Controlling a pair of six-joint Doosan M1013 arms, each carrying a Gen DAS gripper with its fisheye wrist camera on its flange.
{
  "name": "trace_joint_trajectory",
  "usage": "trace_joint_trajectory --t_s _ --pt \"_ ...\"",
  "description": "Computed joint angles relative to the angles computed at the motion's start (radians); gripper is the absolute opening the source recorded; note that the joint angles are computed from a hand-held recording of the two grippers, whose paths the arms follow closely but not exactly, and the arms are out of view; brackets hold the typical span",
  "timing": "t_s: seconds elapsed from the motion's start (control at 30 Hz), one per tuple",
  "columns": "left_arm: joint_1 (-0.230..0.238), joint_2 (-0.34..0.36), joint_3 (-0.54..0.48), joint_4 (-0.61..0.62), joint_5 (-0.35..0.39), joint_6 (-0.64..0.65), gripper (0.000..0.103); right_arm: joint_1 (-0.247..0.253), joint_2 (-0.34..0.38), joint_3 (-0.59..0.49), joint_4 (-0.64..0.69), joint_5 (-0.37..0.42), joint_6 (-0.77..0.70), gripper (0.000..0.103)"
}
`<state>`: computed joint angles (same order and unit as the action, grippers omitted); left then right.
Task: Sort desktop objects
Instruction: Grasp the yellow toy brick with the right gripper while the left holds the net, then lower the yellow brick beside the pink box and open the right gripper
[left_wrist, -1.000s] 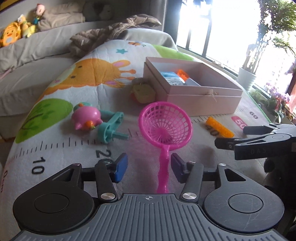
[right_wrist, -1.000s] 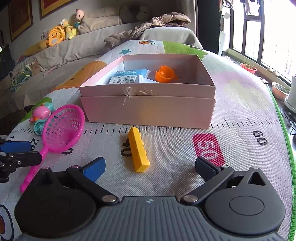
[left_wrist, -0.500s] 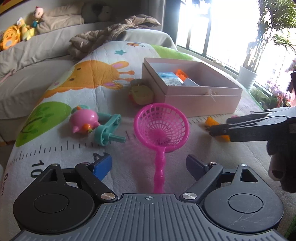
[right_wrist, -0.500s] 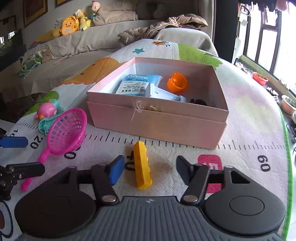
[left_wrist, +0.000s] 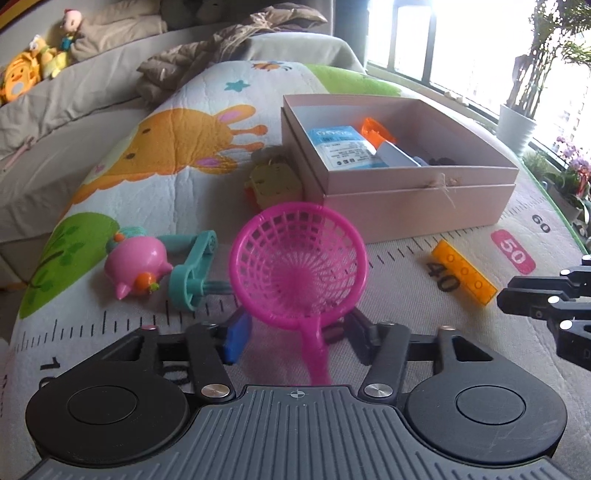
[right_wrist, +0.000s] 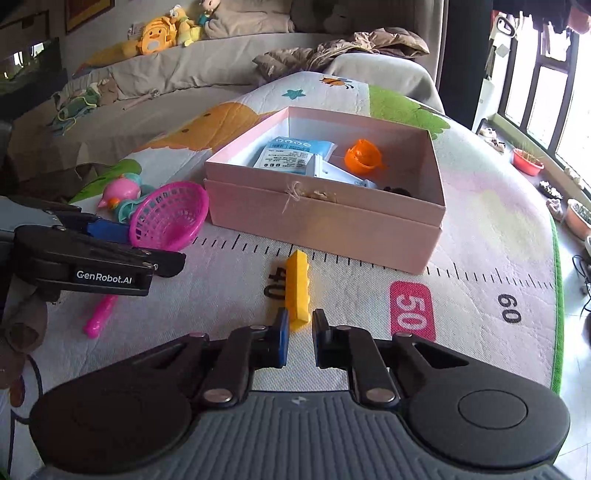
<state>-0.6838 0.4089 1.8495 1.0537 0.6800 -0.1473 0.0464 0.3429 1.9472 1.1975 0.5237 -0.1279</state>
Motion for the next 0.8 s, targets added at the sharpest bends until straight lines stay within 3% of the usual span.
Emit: trace_joint_trajectory --t_s 0.07,0.23,0.33,0.37,0.4,0.47,0.57,0.73,0.8 --pt "-0.015 -0.013 0.018 0.006 0.002 -0.019 0.035 -0.011 -0.009 0.007 -0.011 0.016 0.003 0.010" --pt "-0.065 -0.042 0.064 0.015 0.027 -0.083 0.037 -0.025 -0.031 0.035 0.064 0.019 -0.124 0.010" --pt "-0.077 -0.054 0.077 0.024 0.022 -0.103 0.064 -0.024 -0.037 0.034 0.178 0.008 -0.220 0.015" --pt "-0.078 -0.054 0.077 0.035 0.026 -0.108 0.075 -0.021 -0.038 0.030 0.225 0.006 -0.258 0.025" --pt "-0.079 -0.051 0.072 0.045 0.038 -0.105 0.080 -0.015 -0.035 0.019 0.276 0.003 -0.299 0.037" --pt "-0.074 -0.042 0.058 0.055 0.048 -0.084 0.086 0.003 -0.023 -0.005 0.334 -0.008 -0.342 0.049" --pt "-0.056 -0.025 0.035 0.062 0.029 -0.045 0.095 0.031 0.007 -0.064 0.297 -0.020 -0.257 0.053" --pt "-0.020 0.014 -0.014 0.033 0.024 0.024 0.095 0.063 0.068 -0.166 0.115 -0.001 0.016 0.058" --pt "-0.007 0.017 -0.015 0.039 -0.003 0.014 0.084 0.068 0.095 -0.211 -0.012 0.039 0.172 0.058"
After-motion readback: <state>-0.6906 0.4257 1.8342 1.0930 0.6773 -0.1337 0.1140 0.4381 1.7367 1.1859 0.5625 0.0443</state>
